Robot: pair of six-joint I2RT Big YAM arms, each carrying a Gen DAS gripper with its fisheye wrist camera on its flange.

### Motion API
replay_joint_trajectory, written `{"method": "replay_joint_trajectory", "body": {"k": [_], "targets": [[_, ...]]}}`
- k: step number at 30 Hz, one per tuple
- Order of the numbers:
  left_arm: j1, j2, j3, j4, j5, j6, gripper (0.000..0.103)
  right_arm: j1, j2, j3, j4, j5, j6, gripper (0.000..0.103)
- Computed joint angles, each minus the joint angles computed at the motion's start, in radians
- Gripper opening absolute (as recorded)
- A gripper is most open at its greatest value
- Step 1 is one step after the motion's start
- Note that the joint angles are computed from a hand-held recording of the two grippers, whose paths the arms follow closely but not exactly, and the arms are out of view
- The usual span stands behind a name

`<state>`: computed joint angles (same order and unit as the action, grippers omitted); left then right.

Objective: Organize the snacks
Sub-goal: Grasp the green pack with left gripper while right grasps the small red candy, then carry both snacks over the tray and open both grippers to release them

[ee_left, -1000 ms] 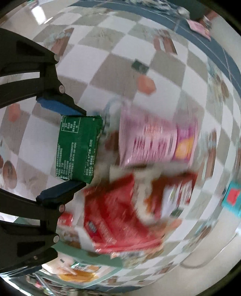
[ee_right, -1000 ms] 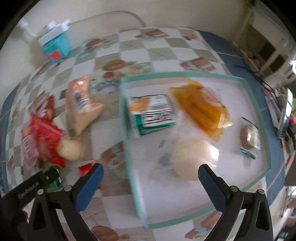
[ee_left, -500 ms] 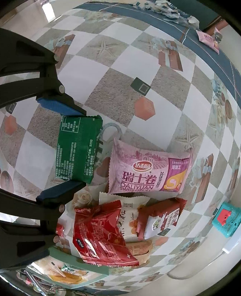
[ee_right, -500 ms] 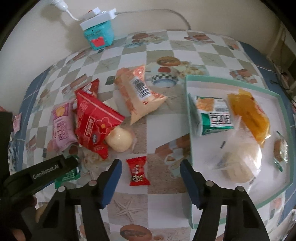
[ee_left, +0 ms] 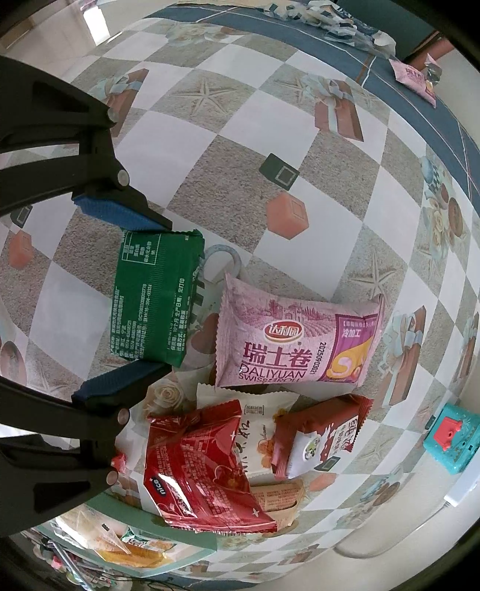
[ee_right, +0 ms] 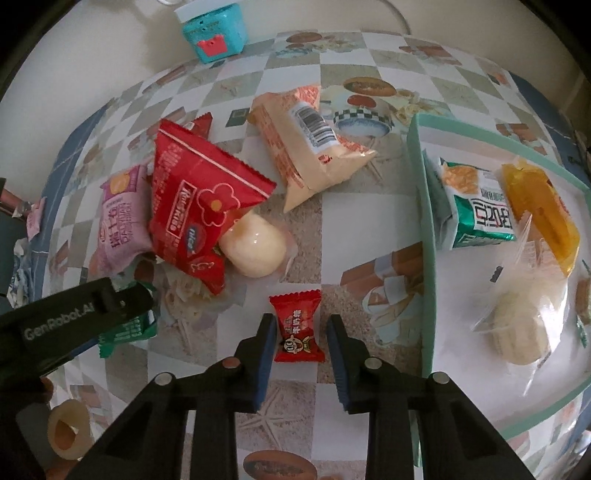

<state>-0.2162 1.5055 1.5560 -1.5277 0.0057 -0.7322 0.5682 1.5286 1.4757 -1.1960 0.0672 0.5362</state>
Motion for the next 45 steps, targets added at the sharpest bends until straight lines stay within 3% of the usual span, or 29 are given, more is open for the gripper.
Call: {"method": "replay_joint_trajectory", "body": {"k": [2,4,8,21,33,45], "targets": [[0.0,0.002,-0.002,0.003,-0.002,0.001,0.069,0.0,-0.003,-0.003,0.001,0.008,0.005,0.021],[-0.002,0.003,0.0,0.002,-0.004,0.003,0.069,-0.007,-0.008,-0.011,0.01,-0.003,0.005,0.02],[-0.003,0.002,0.002,0.008,-0.002,0.004,0.068,-0.024,-0.03,-0.024,0.043,-0.042,0.008,0.02],[-0.013,-0.072,0.067,0.011,-0.066,0.013,0.067,-0.033,-0.107,0.008,0.065,-0.004,0.035,0.02],[-0.111,-0.089,0.156,0.048,-0.09,0.046,0.068,-0.079,-0.206,0.012,0.03,0.089,0.043,0.02],[-0.27,-0.03,0.256,0.043,-0.082,0.111,0.068,-0.199,-0.305,-0.034,-0.046,0.173,0.052,0.02]]}}
